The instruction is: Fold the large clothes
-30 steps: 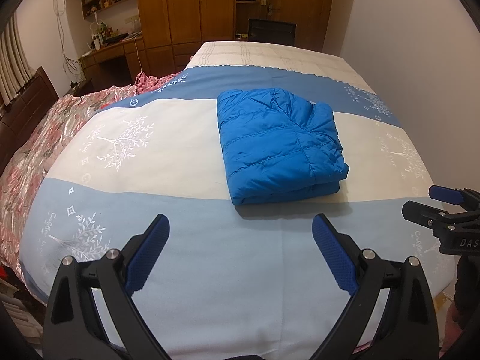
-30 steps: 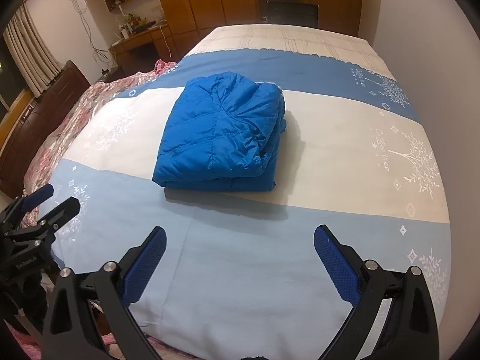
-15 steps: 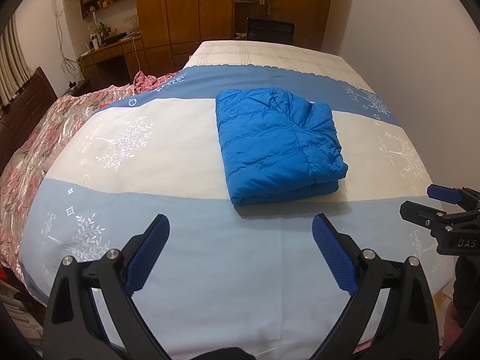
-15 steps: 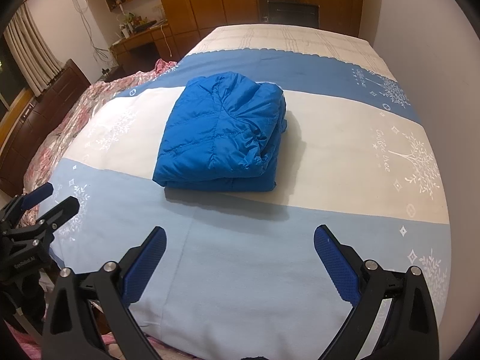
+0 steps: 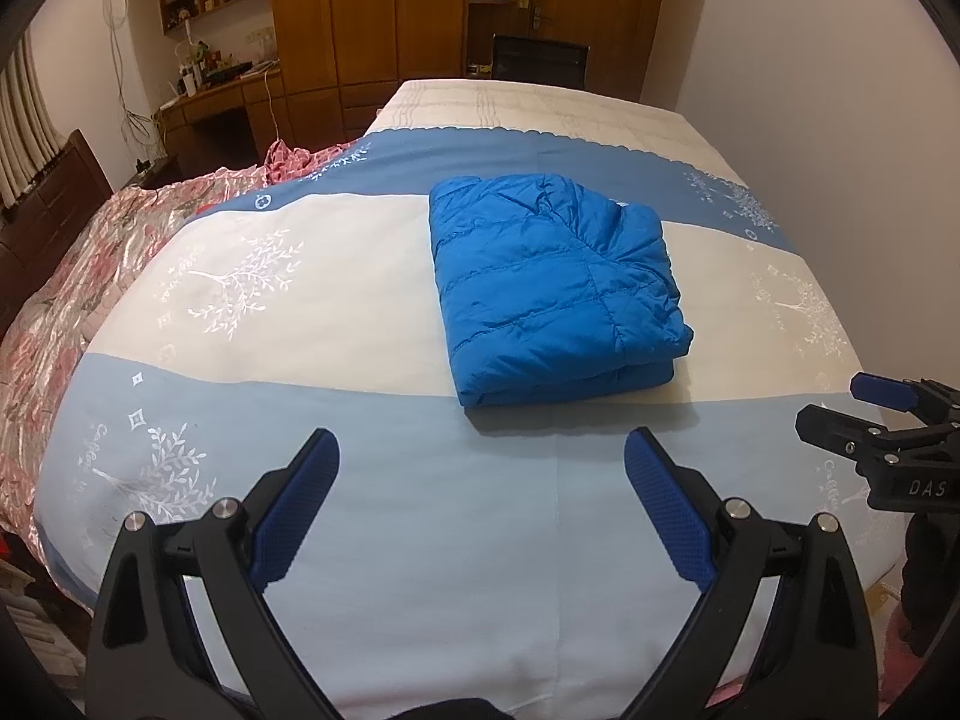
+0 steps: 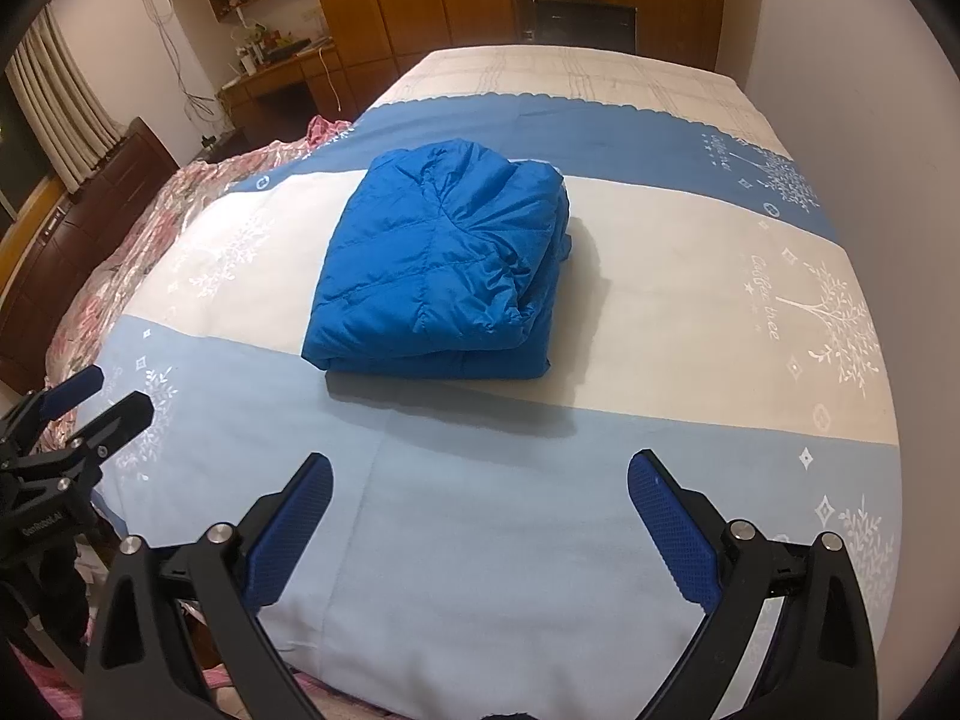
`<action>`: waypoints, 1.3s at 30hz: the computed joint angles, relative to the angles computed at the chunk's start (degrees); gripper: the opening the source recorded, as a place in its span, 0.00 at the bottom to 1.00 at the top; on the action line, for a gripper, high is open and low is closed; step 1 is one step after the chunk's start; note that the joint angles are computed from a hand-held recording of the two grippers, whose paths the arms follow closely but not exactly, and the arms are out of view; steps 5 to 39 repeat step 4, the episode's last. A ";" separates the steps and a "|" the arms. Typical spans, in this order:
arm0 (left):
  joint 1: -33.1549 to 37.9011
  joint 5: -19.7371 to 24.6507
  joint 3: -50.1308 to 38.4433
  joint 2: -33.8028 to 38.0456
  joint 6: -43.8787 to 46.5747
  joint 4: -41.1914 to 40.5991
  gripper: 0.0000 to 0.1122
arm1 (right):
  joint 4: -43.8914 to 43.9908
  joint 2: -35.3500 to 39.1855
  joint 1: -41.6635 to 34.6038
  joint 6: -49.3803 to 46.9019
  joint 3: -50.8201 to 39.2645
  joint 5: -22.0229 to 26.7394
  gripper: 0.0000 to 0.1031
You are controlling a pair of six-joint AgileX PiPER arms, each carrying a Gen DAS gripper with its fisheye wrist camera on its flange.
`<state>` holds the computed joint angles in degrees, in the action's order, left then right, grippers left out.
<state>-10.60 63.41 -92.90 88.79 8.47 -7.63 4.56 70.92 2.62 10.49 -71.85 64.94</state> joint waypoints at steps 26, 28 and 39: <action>-0.15 -0.20 0.04 0.14 -0.13 0.17 0.85 | 0.03 0.03 -0.05 -0.09 -0.02 -0.01 0.96; -0.15 -0.20 0.04 0.14 -0.13 0.17 0.85 | 0.03 0.03 -0.05 -0.09 -0.02 -0.01 0.96; -0.15 -0.20 0.04 0.14 -0.13 0.17 0.85 | 0.03 0.03 -0.05 -0.09 -0.02 -0.01 0.96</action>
